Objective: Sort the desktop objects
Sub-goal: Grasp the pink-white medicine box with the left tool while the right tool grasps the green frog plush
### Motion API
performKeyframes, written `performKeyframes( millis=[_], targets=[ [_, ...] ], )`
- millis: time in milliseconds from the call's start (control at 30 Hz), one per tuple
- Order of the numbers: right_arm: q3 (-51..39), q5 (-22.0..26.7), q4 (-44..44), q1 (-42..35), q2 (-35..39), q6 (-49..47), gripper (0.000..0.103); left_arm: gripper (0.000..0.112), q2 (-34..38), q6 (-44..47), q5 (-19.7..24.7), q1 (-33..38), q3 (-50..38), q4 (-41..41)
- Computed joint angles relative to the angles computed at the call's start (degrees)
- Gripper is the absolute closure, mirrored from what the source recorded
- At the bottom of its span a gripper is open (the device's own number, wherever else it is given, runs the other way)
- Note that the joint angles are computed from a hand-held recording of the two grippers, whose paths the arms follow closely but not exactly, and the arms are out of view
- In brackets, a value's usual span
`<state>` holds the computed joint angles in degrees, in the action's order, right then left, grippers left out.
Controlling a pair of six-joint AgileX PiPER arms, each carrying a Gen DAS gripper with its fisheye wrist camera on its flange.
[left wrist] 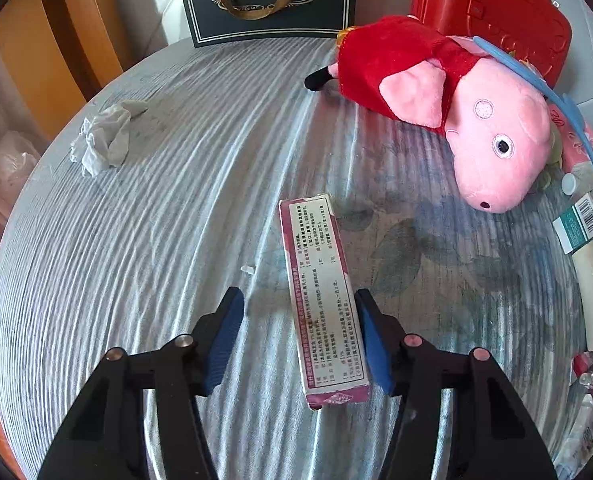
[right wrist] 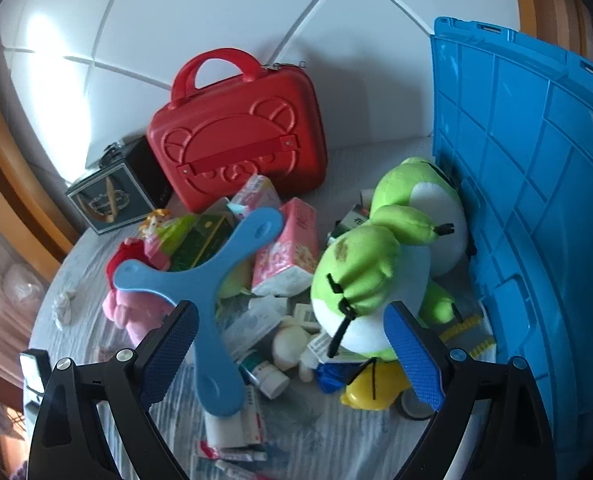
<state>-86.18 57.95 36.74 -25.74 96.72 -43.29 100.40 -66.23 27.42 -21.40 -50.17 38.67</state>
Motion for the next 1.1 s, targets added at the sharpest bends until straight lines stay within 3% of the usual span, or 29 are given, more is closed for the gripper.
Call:
performKeyframes(
  millis=[233,300,400,467,500,533,633,767,967,1100],
  targets=[
    [-4.87,-4.24,-9.77,3.97,7.61,11.81,0.009,0.056,-0.23,3.81,-0.06,1.10,-0.44,-2.75],
    [-5.20,-7.96,-12.73,5.37,8.72,15.91,0.009,0.056,-0.29,4.05,0.14,1.13,-0.61,-2.82],
    [-9.68,-8.26,-17.51,7.68,13.28,22.29,0.005,0.056,0.23,4.33,0.90,0.97,-1.37,-2.19],
    [-8.16,-14.08,-21.09,9.24,13.74,25.08,0.004,0.058,0.07,5.10,0.33,1.22,-1.13,-2.53],
    [-8.08,-16.01,-23.61,10.05,14.51,26.28,0.009,0.065,-0.26,7.03,-1.02,1.74,-0.70,-4.04],
    [-9.18,-15.64,-25.08,10.44,15.92,26.35,0.024,0.075,-0.48,8.81,-1.95,1.95,-0.47,-5.37],
    [-8.24,-15.13,-21.88,9.27,14.67,20.62,0.039,0.084,-0.33,9.55,-0.71,0.28,-1.12,-4.47],
    [-6.79,-9.73,-10.80,4.92,10.50,9.59,0.044,0.084,-2.36,12.08,-1.39,-0.50,-0.09,-6.85],
    [0.99,-3.41,-0.31,1.16,-1.58,-2.44,0.045,0.084,-10.26,12.98,-0.88,-1.47,2.96,-7.05],
    [2.98,4.89,6.31,-2.67,-8.10,-9.54,0.046,0.084,-16.75,14.77,1.83,-2.47,4.64,-7.72]
  ],
)
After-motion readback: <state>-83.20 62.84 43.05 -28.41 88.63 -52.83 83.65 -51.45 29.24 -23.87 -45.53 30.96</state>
